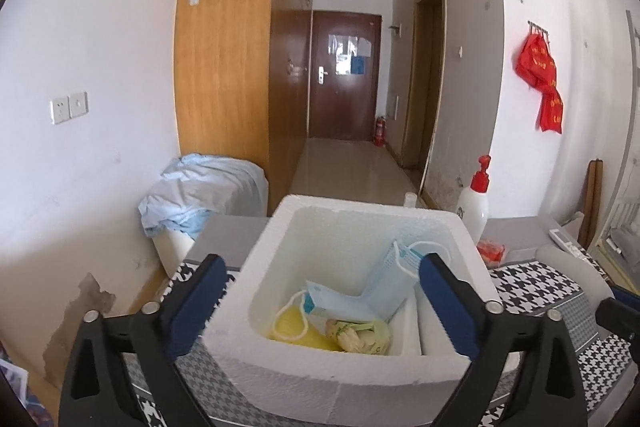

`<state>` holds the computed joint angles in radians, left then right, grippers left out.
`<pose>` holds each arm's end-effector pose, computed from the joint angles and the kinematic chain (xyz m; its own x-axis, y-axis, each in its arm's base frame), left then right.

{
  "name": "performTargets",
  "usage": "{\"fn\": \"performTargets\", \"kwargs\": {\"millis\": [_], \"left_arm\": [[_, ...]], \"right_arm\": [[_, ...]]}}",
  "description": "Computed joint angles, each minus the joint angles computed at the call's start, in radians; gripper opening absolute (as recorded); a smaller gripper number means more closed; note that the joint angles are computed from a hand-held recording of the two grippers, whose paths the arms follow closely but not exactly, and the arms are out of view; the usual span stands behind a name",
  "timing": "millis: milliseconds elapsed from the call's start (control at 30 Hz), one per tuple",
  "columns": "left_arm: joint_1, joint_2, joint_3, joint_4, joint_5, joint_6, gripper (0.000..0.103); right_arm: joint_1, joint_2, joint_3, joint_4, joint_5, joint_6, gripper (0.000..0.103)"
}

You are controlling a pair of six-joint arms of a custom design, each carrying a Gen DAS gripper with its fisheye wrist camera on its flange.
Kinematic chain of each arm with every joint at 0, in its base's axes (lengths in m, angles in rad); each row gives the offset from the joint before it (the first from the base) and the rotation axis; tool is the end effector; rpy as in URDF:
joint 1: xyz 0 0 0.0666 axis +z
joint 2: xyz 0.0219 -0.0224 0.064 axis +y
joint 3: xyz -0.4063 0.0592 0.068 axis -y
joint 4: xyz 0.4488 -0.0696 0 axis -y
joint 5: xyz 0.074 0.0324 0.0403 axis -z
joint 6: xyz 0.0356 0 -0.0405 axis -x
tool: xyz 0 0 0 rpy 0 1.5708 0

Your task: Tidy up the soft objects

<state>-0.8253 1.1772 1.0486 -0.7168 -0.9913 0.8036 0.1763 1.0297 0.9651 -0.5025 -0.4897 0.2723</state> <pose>0.3172 -0.3003 0.4043 -0.3709 -0.1794 -0.9112 -0.3475 0.9367 -0.0430 0.3984 0.0876 0.4281 -0.3627 -0.3057 -0.8803 -0.6675 0.7444 0.0165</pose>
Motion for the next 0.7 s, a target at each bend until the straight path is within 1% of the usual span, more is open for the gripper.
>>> {"fn": "performTargets", "kwargs": {"millis": [67, 233, 333, 400, 600, 700], "left_arm": [[-0.007, -0.006, -0.006, 0.004, -0.017, -0.013, 0.102], [-0.021, -0.035, -0.023, -0.018, -0.041, 0.004, 0.102], [-0.029, -0.053, -0.035, -0.021, -0.056, 0.000, 0.102], [-0.035, -0.059, -0.038, -0.045, -0.073, 0.018, 0.102], [-0.046, -0.078, -0.049, -0.092, -0.091, 0.067, 0.102], [-0.052, -0.083, -0.053, -0.104, -0.096, 0.083, 0.102]], "right_arm": [[0.012, 0.000, 0.003, 0.001, 0.004, 0.002, 0.016], [0.032, 0.015, 0.021, -0.002, 0.016, -0.002, 0.016], [0.046, 0.022, 0.031, 0.001, 0.020, -0.001, 0.016], [0.053, 0.026, 0.036, 0.002, 0.023, -0.003, 0.016], [0.081, 0.040, 0.049, 0.002, 0.041, -0.002, 0.016], [0.092, 0.050, 0.059, -0.002, 0.039, -0.003, 0.016]]}}
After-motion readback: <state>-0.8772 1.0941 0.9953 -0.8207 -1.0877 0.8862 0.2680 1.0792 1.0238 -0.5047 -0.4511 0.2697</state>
